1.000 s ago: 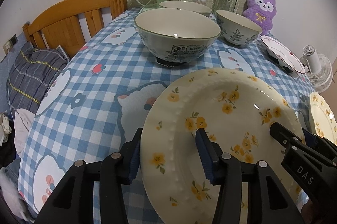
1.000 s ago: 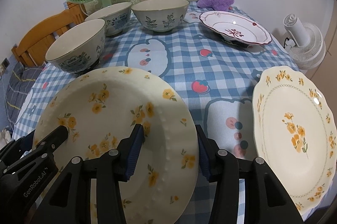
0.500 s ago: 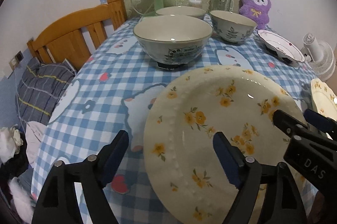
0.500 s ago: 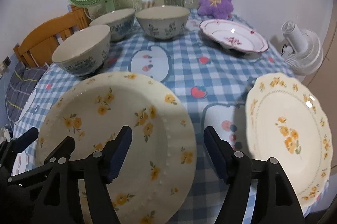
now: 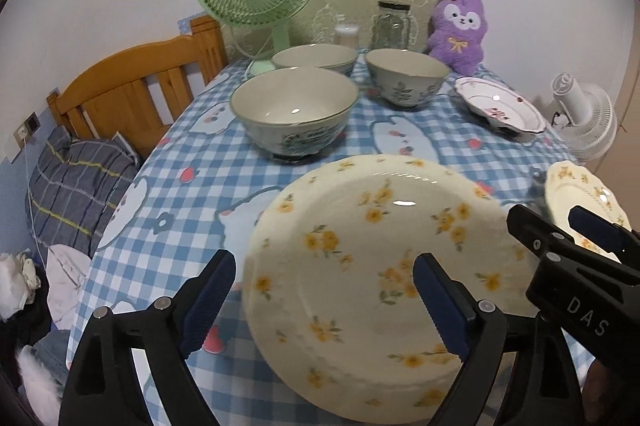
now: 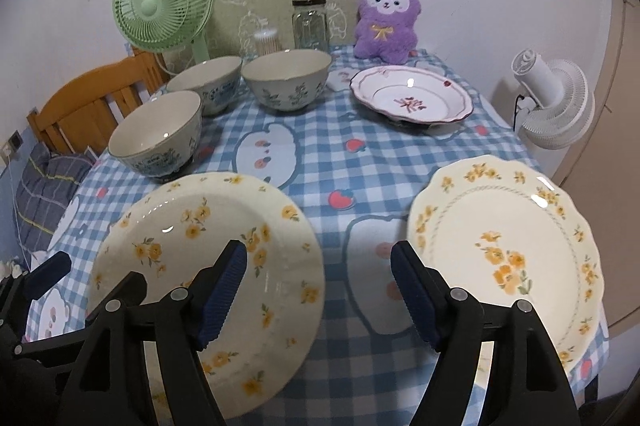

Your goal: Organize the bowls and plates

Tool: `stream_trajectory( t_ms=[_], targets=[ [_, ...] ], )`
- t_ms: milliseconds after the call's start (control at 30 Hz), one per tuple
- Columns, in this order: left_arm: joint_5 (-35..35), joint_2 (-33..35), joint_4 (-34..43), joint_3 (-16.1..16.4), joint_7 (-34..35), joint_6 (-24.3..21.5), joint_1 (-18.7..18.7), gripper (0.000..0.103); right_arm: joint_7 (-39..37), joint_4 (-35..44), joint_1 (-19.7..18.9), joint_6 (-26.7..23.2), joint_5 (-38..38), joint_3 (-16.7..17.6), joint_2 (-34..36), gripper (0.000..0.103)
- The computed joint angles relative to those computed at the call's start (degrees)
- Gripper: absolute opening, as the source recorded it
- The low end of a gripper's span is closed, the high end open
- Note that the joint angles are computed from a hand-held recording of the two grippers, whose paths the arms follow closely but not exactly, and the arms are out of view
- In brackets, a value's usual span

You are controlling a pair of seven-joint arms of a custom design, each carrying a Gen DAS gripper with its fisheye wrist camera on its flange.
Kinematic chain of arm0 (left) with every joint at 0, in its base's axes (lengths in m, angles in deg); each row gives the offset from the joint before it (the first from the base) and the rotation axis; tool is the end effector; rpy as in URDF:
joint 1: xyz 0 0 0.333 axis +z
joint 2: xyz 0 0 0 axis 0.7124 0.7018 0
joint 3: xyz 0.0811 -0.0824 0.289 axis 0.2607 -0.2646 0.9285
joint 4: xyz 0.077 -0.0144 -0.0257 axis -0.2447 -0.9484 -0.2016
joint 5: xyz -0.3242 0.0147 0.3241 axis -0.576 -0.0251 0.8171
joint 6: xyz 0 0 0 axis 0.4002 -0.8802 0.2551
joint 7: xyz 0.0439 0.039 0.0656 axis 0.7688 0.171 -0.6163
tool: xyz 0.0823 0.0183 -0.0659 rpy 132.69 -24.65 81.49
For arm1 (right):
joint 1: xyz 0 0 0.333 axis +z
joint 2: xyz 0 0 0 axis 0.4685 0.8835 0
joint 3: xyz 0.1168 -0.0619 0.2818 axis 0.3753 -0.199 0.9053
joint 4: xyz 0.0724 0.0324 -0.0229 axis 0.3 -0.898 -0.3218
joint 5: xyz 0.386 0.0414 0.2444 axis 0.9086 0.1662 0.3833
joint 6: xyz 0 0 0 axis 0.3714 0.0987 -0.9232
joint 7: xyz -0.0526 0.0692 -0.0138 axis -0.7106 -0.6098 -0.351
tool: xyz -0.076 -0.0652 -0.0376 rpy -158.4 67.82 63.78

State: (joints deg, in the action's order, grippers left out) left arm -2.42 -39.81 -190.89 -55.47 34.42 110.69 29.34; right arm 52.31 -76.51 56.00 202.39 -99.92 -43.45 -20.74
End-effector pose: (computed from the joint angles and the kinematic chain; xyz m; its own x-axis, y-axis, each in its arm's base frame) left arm 0.4185 -0.3080 0.3972 0.5028 -0.8638 -0.0318 -0.6465 -0.3514 -0.6771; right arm 0.5085 0.3846 0.3883 0.4667 -0.8833 -0.0441 -0.6406 -0.3032 -0.7055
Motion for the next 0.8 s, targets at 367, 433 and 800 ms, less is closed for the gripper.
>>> stream_trajectory(
  t_ms=[367, 433, 800],
  targets=[
    [4.3, 6.4, 7.2, -0.4, -1.1, 1.2, -1.1, 0.092, 2.4, -2.9, -4.3, 1.8, -3.5, -0.5, -3.6, 0.079],
    [5.3, 8.2, 9.1, -0.1, -0.9, 1.3, -1.7, 0.092, 0.0, -3.4, -5.3, 2.3, -1.0, -0.4, -4.0, 0.079],
    [8.9, 17.6, 19.1, 3.0, 1.5, 3.3, -5.5, 0.092, 0.4, -4.6, -10.3, 3.8, -2.0, -0.7, -5.3, 0.079]
  ],
)
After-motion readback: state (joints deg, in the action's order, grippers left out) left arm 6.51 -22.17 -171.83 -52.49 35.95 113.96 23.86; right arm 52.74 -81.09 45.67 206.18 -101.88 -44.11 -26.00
